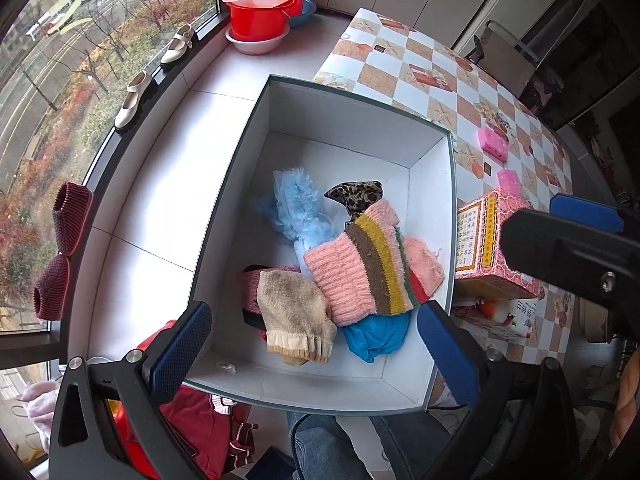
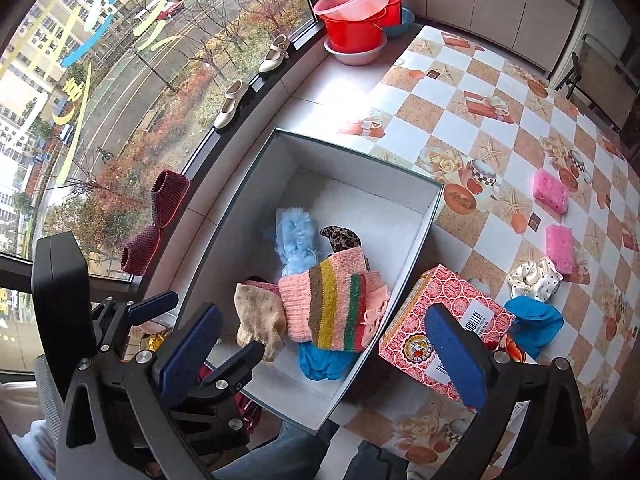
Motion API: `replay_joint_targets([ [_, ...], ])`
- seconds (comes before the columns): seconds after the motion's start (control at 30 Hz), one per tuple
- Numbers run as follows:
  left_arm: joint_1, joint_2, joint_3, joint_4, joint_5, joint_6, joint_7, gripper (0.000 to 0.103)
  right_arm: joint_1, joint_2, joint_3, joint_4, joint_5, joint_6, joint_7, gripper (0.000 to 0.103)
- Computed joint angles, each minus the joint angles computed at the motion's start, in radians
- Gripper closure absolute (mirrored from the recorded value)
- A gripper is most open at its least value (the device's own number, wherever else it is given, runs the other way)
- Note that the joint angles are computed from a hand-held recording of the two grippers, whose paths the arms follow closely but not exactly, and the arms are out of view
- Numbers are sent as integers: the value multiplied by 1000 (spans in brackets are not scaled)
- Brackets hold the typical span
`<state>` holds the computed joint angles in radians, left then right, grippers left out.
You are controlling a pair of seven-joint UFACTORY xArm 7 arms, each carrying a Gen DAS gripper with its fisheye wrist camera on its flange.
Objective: Organize soft objects
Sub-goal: 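Move both open tools toward the blue cloth and polka-dot scrunchie on the table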
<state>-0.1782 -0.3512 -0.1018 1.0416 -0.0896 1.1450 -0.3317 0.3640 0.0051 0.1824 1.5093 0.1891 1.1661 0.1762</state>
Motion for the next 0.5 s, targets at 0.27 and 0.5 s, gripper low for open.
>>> replay_joint_targets([
  [0.27,-11,52,-10,87,-12,16,-23,0,-47,-72,-39,-46,60,-9,-9,1],
  [0.5,-44,134,-13,201,-85,30,-19,0,-152,-167,-110,-146,47,-2,8,1],
])
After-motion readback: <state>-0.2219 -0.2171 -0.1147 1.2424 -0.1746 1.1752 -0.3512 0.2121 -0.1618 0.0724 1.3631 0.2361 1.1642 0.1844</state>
